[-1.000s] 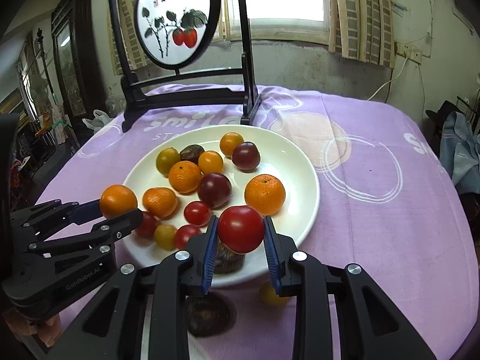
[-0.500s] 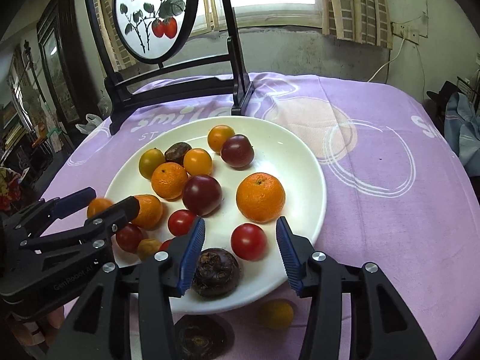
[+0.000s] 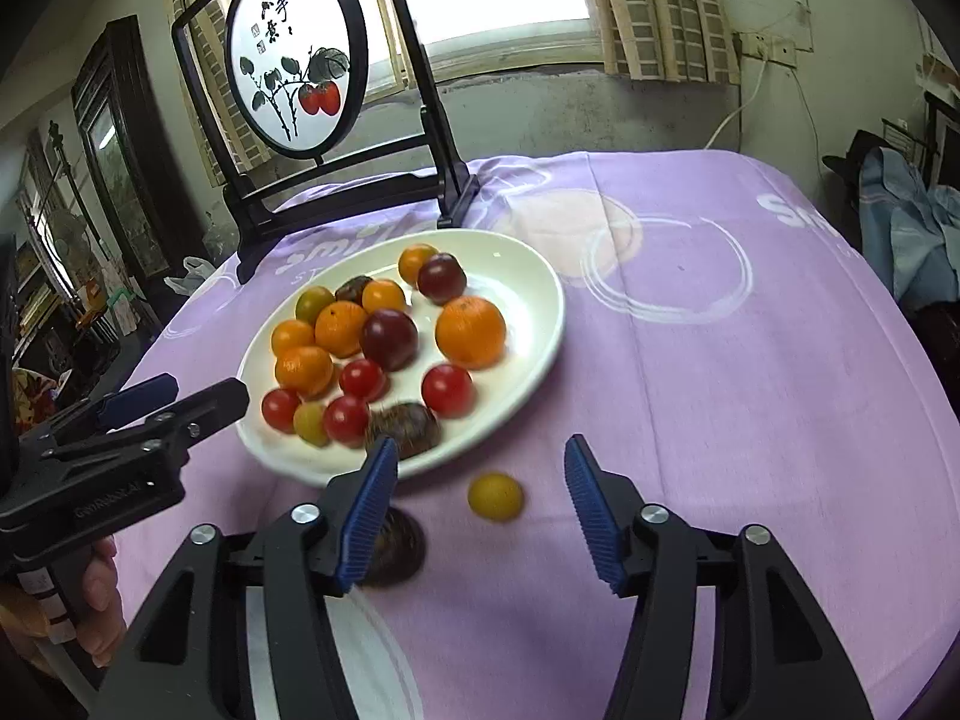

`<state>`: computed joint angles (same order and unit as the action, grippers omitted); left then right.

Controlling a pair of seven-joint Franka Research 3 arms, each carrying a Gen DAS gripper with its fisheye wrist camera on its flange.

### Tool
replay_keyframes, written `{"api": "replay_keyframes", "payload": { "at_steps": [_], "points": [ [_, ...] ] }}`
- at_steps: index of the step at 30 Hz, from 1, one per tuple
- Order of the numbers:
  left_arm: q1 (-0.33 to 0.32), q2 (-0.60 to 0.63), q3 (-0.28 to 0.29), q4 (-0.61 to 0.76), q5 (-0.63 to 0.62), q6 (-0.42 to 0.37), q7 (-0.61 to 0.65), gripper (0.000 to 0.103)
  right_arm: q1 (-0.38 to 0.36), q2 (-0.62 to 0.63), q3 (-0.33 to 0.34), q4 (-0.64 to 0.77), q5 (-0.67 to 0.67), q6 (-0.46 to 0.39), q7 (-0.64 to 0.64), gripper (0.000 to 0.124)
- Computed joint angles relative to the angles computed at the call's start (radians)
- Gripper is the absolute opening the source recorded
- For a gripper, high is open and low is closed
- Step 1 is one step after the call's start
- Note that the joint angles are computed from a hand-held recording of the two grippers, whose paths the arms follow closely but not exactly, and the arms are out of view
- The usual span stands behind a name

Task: Organize fruits
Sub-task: 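Move both open tools back toward the remaining fruits, then grasp the last dark brown round fruit with the left tool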

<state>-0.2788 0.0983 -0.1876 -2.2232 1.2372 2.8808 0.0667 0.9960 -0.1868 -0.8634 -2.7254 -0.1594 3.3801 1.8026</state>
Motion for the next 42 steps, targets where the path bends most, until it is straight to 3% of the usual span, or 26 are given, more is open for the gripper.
{"api": "replay_keyframes", "payload": {
  "at_steps": [6, 16, 20, 22, 24, 25, 28, 30, 32, 34, 40, 42],
  "points": [
    [-0.018, -0.024, -0.029, -0.077, -0.045, 0.025, 0.012, 0.081, -0.271, -0.033, 0.265, -0.091, 0.051, 0.022, -0.049, 0.062],
    [-0.097, 0.096, -0.036, -0.028, -0.164, -0.027, 0.139, 0.081, -0.294, -0.084, 0.208, -0.146, 0.000, 0.005, 0.009, 0.068],
    [-0.135, 0.160, -0.013, 0.043, -0.165, -0.065, 0.152, 0.081, -0.173, -0.144, 0.074, -0.158, 0.010, -0.003, -0.019, 0.070],
    [-0.150, 0.189, -0.001, 0.078, -0.168, -0.089, 0.171, 0.071, -0.132, -0.163, 0.033, -0.162, 0.025, -0.002, -0.039, 0.071],
    [-0.156, 0.199, 0.012, 0.094, -0.162, -0.072, 0.176, 0.060, -0.146, -0.152, 0.060, -0.162, 0.055, 0.005, -0.058, 0.071],
    [-0.158, 0.200, 0.014, 0.098, -0.164, -0.069, 0.192, 0.047, -0.150, -0.141, 0.073, -0.160, 0.071, 0.006, -0.066, 0.071],
    [-0.152, 0.185, 0.012, 0.084, -0.195, -0.051, 0.234, 0.043, -0.145, -0.122, 0.085, -0.153, 0.111, 0.001, -0.095, 0.071],
    [-0.145, 0.156, 0.016, 0.051, -0.206, -0.022, 0.242, 0.043, -0.199, -0.093, 0.158, -0.150, 0.145, 0.006, -0.112, 0.071],
    [-0.142, 0.120, 0.025, 0.015, -0.183, 0.001, 0.227, 0.043, -0.325, -0.058, 0.310, -0.153, 0.186, 0.029, -0.131, 0.071],
    [-0.128, 0.077, 0.027, -0.029, -0.167, 0.018, 0.210, 0.043, -0.398, -0.035, 0.400, -0.154, 0.201, 0.045, -0.144, 0.071],
    [-0.055, -0.014, 0.021, -0.141, -0.122, 0.097, 0.137, 0.043, -0.496, 0.027, 0.530, -0.133, 0.172, 0.040, -0.142, 0.071],
    [-0.042, -0.025, 0.027, -0.149, -0.018, 0.103, 0.025, 0.043, -0.468, 0.039, 0.490, -0.117, 0.097, 0.006, -0.087, 0.071]
  ]
}}
